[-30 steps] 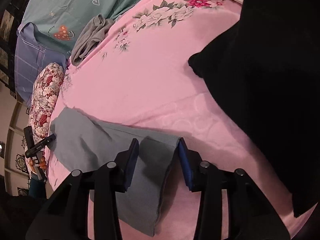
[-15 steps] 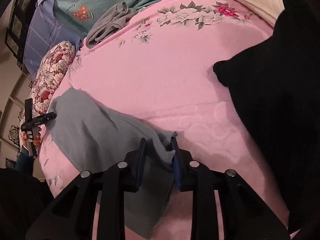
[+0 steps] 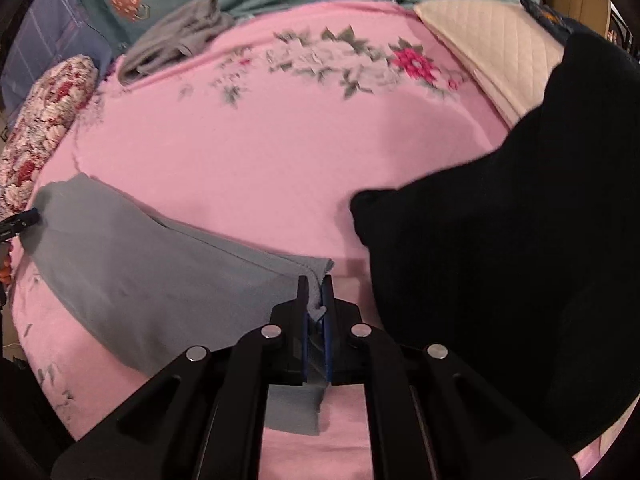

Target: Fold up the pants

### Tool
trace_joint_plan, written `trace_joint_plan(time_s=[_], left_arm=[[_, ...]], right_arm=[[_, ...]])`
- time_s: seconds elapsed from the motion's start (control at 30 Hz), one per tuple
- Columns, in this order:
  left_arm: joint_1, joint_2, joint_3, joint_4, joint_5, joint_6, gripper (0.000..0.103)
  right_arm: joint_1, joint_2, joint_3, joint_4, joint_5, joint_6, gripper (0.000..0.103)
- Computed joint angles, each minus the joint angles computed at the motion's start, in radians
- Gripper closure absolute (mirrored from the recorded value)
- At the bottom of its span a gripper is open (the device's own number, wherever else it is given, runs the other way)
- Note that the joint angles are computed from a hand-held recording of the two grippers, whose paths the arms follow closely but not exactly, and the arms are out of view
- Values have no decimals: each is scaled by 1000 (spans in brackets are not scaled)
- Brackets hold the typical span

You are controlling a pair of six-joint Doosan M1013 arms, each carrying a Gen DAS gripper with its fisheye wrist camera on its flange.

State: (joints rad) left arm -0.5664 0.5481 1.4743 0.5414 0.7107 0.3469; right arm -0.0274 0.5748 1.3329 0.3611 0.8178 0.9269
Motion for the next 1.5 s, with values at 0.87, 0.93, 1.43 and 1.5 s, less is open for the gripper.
trace_joint_plan(time_s=[0.87, 0.93, 1.43, 1.5], left_arm=[[-2, -92, 122, 174, -103, -155, 10], [-7, -69, 97, 129, -96, -78, 10], [-19, -105, 128, 156, -77, -39, 10], [-18, -114, 137, 189, -130, -72, 10]], right_arm=[[155, 95, -206, 326, 320, -233, 51], [192, 158, -289, 409, 453, -211, 51], [194, 179, -340, 421, 335, 5, 50], [143, 114, -257, 434, 260, 8, 46]])
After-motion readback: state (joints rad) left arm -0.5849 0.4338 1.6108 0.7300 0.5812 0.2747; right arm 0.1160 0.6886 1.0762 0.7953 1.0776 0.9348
